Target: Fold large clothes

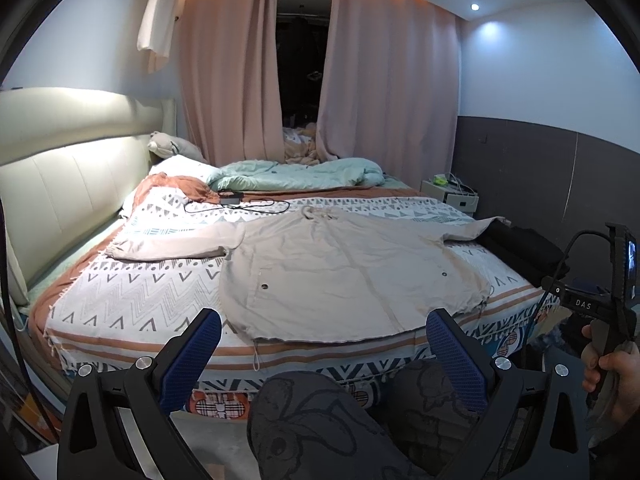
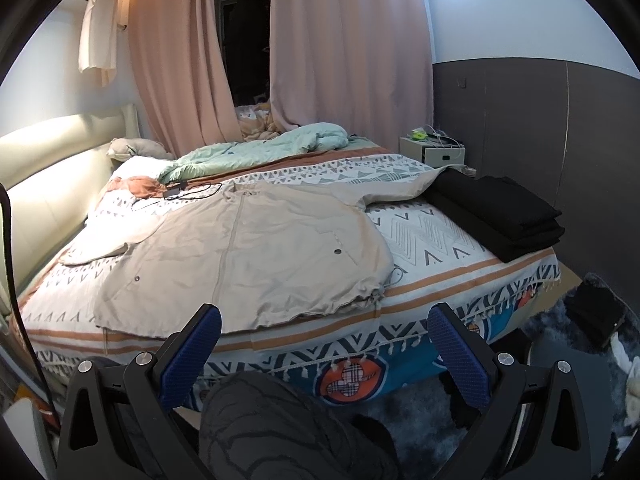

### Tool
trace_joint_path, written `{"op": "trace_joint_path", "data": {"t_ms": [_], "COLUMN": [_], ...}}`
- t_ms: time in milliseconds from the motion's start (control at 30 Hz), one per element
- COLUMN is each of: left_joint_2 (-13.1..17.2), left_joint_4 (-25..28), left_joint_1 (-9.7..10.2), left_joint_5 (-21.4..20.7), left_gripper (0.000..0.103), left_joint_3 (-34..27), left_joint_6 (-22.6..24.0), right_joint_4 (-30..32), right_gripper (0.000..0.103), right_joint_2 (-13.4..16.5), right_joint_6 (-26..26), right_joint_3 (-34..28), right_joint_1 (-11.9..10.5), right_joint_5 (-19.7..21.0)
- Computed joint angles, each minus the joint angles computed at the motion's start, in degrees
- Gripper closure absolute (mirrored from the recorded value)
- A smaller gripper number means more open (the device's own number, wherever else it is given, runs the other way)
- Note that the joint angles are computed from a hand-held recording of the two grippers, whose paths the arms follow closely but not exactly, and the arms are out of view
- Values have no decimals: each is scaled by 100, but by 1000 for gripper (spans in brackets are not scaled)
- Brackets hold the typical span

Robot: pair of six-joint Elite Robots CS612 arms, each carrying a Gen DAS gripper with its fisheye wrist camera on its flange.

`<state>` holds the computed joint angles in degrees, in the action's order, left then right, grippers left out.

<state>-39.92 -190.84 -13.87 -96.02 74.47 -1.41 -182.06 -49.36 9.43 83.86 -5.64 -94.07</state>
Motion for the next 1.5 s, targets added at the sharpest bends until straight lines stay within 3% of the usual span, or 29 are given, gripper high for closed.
{"op": "trace_joint_path", "data": {"t_ms": [433,600,767,1200,1333,1500], "left_joint_2": [-10,74,211,832,1094,1615], "left_joint_4": [-167,-66,140,1335,1750,2623], "left_joint_1": [89,124,119,239,241,312], "left_joint_5": [-104,85,398,422,584,727], "left_gripper": [1,1,1,1,1,1], "left_joint_3": [59,-130,-415,-1677,-2224,-3293], "left_joint_6": [-49,-174,-271,-817,-797,-1043], "right_joint_4": [36,97,283,1100,1485,2451], "right_gripper": [0,0,0,0,0,0], "right_joint_2": [-41,45,293,1003,1315,2039], "right_joint_6": [-18,-37,-80,227,245,249], "right_joint_3": [-77,-322,-796,-2124,-2761,-4242], "right_joint_1": [84,137,187,162,146,181], "right_joint_5": [-73,27,239,870,1093,1466]}}
